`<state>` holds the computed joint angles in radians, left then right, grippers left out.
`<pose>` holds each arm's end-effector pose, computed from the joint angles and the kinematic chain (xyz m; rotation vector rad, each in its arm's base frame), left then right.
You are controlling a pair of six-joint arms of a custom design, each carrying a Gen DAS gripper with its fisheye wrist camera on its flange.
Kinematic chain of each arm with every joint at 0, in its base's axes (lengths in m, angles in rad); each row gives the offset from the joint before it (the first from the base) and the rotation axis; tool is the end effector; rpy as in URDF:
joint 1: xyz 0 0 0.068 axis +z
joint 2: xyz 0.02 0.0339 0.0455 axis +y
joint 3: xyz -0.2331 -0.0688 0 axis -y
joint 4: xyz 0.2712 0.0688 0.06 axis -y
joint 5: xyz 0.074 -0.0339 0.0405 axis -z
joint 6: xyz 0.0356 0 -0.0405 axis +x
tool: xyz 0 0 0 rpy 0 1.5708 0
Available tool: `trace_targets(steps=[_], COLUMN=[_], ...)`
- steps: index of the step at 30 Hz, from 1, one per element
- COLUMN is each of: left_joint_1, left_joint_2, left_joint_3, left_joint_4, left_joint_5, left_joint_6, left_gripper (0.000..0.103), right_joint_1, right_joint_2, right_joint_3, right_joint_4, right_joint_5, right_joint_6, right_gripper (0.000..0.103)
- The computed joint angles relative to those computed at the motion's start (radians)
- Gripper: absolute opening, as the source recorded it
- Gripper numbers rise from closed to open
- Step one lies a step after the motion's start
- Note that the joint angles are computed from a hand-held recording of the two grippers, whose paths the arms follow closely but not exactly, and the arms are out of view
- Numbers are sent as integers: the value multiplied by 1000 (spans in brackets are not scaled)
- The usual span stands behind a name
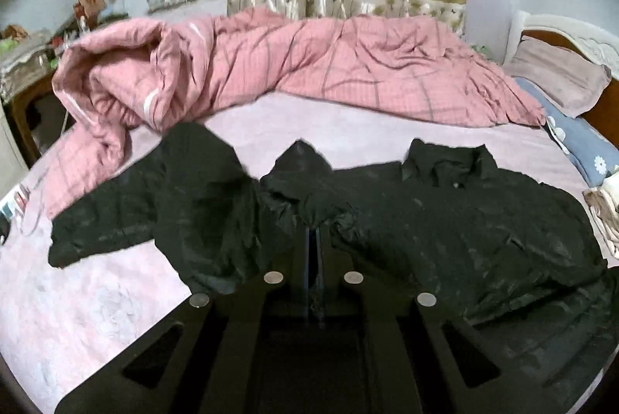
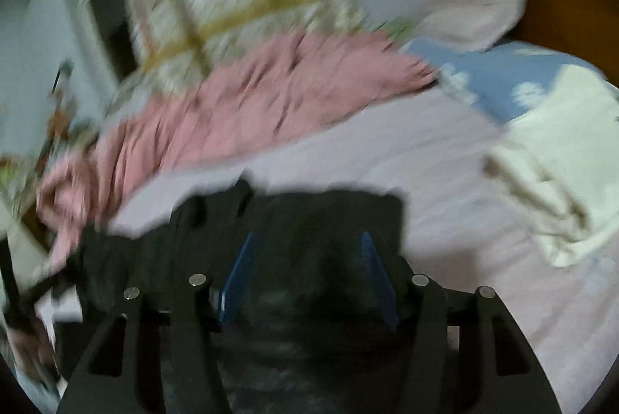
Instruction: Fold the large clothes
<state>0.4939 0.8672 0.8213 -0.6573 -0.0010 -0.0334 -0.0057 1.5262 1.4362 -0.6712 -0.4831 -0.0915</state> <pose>0.1994 0.1074 0.2679 -0.5962 2.2066 0.2428 0.3616 0.0145 0.3090 -0.3361 2.2532 0.5103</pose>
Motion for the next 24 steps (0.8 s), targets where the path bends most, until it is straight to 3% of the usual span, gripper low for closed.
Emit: trace_targets(steps=[6, 8, 13, 14, 18, 21, 23, 24], left_joint_1=[-57, -73, -114, -120, -100, -56, -6, 32], left_joint_2=[23, 43, 68, 73, 86, 62, 13, -13], left_joint_3=[-34, -32, -36, -38, -46, -45, -55, -57], left_joint_4=[29, 49, 64, 69, 88, 83, 80, 77], left_joint_5=[-74, -84, -114, -118, -56, -1, 34, 60], left_joint_6=[-8, 7, 31, 31, 23, -1, -13, -16], left_gripper=[3, 3, 3, 3, 8, 31, 54, 57], right_joint_1=[186, 216, 160, 155, 122, 96, 77, 68], right_joint_2=[129, 173, 281, 288, 308, 285, 251, 226], right_joint_3=[45, 57, 158, 164, 179, 158, 133, 114], right_joint_4=[-135, -135, -177, -160, -149, -137, -110, -92], right_joint_5=[205, 317, 333, 375, 434, 398, 363, 347], right_joint_6=[-131, -103, 12, 30, 44, 32, 23, 18], right_gripper=[60, 60, 59, 59, 59, 59, 59, 59])
